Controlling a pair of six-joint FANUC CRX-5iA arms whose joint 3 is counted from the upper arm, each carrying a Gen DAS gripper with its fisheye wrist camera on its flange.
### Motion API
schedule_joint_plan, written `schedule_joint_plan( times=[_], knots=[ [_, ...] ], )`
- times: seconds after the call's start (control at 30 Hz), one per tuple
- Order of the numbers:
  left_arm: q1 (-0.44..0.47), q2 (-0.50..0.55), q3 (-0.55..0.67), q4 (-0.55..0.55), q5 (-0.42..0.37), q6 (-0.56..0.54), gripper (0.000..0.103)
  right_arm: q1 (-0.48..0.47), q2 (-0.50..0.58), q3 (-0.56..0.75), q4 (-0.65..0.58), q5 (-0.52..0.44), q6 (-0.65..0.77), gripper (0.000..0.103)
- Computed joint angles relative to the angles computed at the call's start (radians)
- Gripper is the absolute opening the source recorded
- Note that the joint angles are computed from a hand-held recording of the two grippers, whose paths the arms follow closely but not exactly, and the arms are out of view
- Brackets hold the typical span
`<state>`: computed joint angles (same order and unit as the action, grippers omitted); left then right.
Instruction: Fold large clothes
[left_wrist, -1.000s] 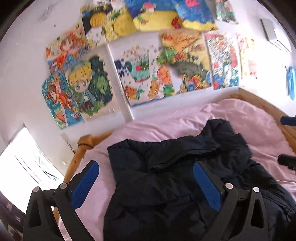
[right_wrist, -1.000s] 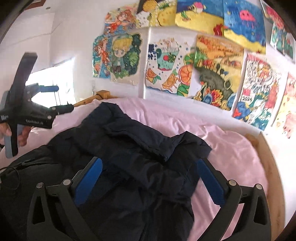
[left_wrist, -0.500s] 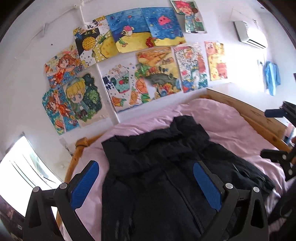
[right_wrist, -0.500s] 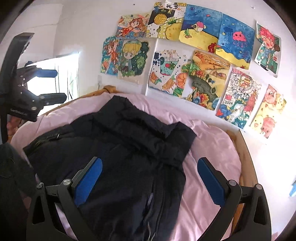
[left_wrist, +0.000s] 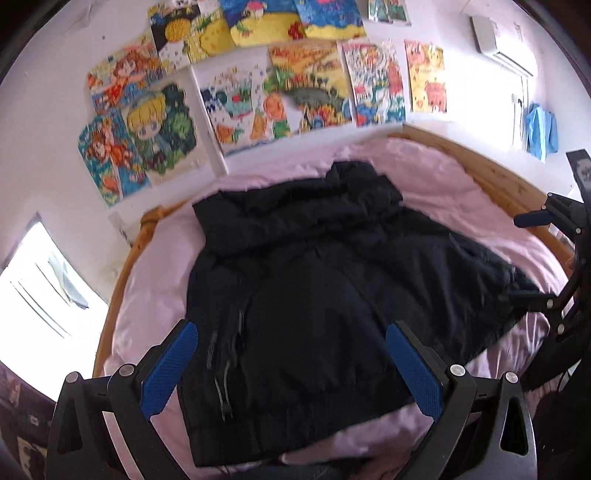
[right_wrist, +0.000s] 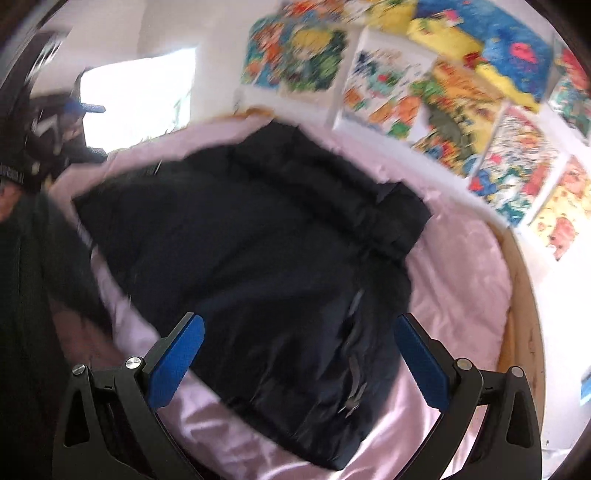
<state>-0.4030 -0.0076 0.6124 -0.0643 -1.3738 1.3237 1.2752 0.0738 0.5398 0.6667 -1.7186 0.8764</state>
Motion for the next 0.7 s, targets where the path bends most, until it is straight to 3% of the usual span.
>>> schedule_joint_plan(
  times=[0.23, 0.4, 0.57, 0.6, 0.67, 0.7],
  knots=[
    [-0.008, -0.019, -0.067, 0.019, -0.045, -0.07, 0.103, 0.014, 0.048, 0.016, -0.126, -0.095, 0.125, 0.101],
    [-0.054, 0.014, -0.052, -0.006, -0.106, -0.173, 0.103, 0.015, 0.096, 0.016, -0.144, -0.167, 0.186, 0.101],
    [-0.096, 0.063, -0.019, -0.046, -0.178, -0.21, 0.103, 0.036, 0.128, -0.021, -0.068, -0.206, 0.241, 0.1],
    [-0.102, 0.068, -0.017, -0.052, -0.19, -0.216, 0.103, 0.041, 0.133, -0.013, -0.061, -0.209, 0.237, 0.098],
    [-0.111, 0.075, -0.016, -0.06, -0.212, -0.23, 0.103, 0.048, 0.138, -0.002, -0.041, -0.214, 0.218, 0.078],
    [-0.117, 0.074, -0.02, -0.066, -0.216, -0.236, 0.103, 0.052, 0.14, 0.004, -0.032, -0.214, 0.211, 0.075]
  ],
)
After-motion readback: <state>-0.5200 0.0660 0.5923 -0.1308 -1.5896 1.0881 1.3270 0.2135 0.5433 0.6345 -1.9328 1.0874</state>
